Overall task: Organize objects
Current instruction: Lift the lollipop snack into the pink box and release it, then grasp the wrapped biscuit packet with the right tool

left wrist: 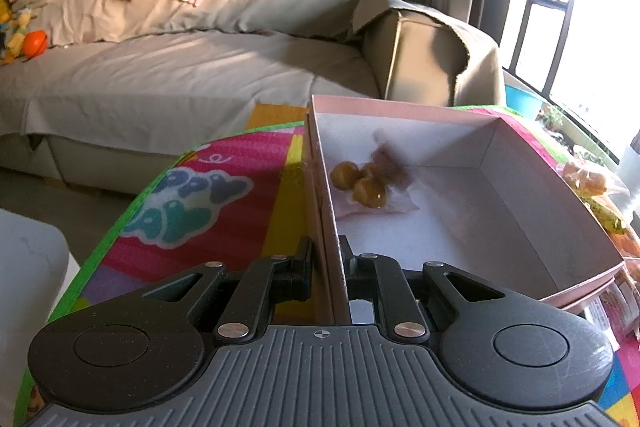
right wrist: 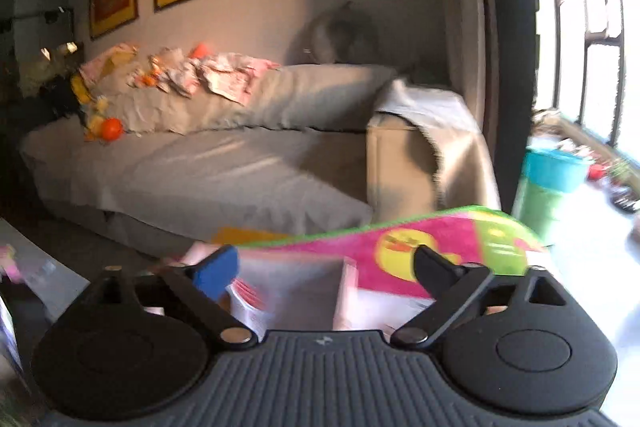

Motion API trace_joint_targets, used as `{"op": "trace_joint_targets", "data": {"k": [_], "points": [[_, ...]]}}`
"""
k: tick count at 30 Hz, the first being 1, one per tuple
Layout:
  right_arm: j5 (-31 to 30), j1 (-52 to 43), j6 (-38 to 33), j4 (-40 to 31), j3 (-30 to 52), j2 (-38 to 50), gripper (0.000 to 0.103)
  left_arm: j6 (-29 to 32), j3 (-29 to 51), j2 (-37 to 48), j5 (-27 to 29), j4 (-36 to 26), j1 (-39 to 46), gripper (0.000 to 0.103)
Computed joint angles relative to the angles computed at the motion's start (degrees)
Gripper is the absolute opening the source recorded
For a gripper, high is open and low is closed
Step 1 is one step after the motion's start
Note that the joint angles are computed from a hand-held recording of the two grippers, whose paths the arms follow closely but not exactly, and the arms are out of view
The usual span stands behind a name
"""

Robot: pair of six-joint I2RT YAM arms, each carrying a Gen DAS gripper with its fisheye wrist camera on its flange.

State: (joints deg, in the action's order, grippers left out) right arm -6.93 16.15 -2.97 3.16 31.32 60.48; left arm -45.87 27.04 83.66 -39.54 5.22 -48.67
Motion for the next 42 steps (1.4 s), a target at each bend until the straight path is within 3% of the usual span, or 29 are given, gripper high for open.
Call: {"op": "trace_joint_targets", "data": {"k": [8, 12, 16, 21, 26, 31, 32, 34, 36, 39, 42], "points": [[-0.5, -8.4, -9.1, -5.7, -13.4, -12.0, 0.103, 0.0, -0.1, -0.1, 0.2, 0.2, 0.1, 0.014], [-3.6, -14.9, -10.3, -6.2, -17.6, -13.1, 0.103, 0.0, -0.2, -0.1, 0.2, 0.2, 0.1, 0.014], [-0.5, -15.7, -11.7, -4.3, -20.5, -13.4, 0.103, 0.0, -0.1, -0.1, 0.2, 0.2, 0.1, 0.014], [-2.2, -18.9, -13.7, -3.5, -20.9, -11.0, 0.103, 0.0, -0.1, -0.1, 0.2, 0.2, 0.1, 0.014], [-2.4, -18.1, -10.2, -2.4, -20.9, -11.1, 0.103, -0.1, 0.0, 0.0, 0.2, 0.2, 0.1, 0.014], [-1.2, -9.3, -8.9, -2.6, -22.1, -14.4, 0.103, -0.2, 0.0, 0.1, 0.2, 0.2, 0.1, 0.014], [-1.7, -7.6, -7.9, -2.3, -21.9, -13.6, 0.099, -0.2, -0.2, 0.4, 0.2, 0.5, 0.1, 0.014], [-3.1, -4.4, -6.2, -1.9, -20.6, -9.4, 0.082, -0.1, -0.2, 0.5, 0.2, 0.5, 0.1, 0.014], [-0.3, 0.1, -3.9, 1.0, -19.1, -2.6, 0.064, 0.0, -0.2, 0.8, 0.2, 0.7, 0.2, 0.014], [5.9, 4.3, -1.0, 8.1, -17.5, 7.1, 0.061, -0.1, -0.3, 0.8, 0.1, 0.7, 0.0, 0.014], [4.6, 3.7, -0.2, 8.0, -15.5, 11.0, 0.055, -0.2, -0.2, 1.0, 0.1, 0.7, -0.1, 0.014]]}}
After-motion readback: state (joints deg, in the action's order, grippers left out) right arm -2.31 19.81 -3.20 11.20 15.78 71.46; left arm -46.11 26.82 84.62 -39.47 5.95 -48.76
